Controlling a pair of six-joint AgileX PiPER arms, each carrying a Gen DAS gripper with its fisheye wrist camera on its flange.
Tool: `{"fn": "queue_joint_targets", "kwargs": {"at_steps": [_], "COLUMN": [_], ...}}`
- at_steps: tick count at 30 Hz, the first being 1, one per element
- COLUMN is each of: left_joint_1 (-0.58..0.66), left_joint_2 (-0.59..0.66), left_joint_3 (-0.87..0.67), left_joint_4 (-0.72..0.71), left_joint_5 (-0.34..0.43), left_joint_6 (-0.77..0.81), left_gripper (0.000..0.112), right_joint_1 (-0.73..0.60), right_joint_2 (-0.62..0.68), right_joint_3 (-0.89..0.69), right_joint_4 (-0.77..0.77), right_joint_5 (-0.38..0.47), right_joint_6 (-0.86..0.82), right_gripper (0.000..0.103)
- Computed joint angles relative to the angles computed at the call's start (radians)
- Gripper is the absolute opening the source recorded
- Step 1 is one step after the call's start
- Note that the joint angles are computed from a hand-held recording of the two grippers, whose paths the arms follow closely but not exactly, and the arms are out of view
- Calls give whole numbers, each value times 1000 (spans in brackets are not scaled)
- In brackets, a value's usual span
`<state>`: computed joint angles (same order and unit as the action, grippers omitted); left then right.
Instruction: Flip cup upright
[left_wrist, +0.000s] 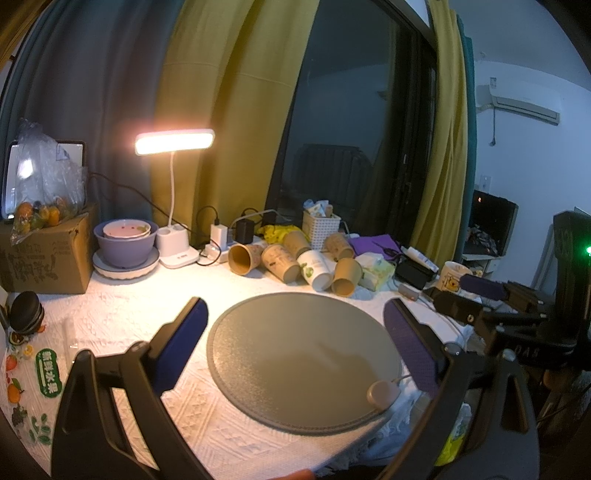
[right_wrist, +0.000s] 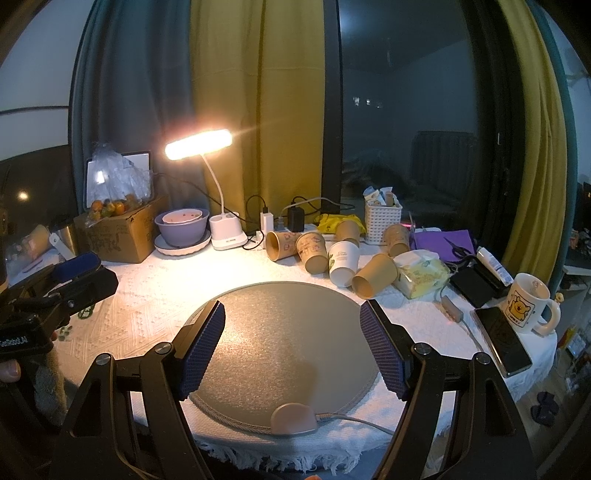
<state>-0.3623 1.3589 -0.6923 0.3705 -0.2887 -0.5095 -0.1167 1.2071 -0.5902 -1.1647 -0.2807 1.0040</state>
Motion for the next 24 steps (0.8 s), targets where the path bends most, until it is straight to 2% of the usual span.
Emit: {"fn": "queue_joint_targets", "kwargs": {"at_steps": [4, 7, 10, 13, 16, 24], "left_joint_1": [3, 0, 3, 8, 5, -17], "left_joint_2": [3, 1, 0, 13, 36, 185], "left_joint_3": [-1, 0, -29, -45, -64, -184], "left_joint_4": [10, 13, 103, 159, 213, 338], "left_joint_5": [-5, -2, 24, 16, 15, 42], "left_joint_6": [-8, -11, -96, -142, -195, -280], "left_gripper": [97, 97, 97, 97, 97, 97], "right_joint_1": [16, -18, -8, -53, -41, -48], "right_joint_2": [-7, 3, 0, 4, 1, 100], "right_joint_3": [6, -5, -4, -14, -14, -48], "right_joint_4": [32, -30, -19, -114, -113, 41], "right_joint_5": [13, -14, -4, -31, -12, -8], "right_joint_6": [-24, 23, 17, 89, 92, -74], "right_gripper": [78, 78, 78, 78, 78, 78]}}
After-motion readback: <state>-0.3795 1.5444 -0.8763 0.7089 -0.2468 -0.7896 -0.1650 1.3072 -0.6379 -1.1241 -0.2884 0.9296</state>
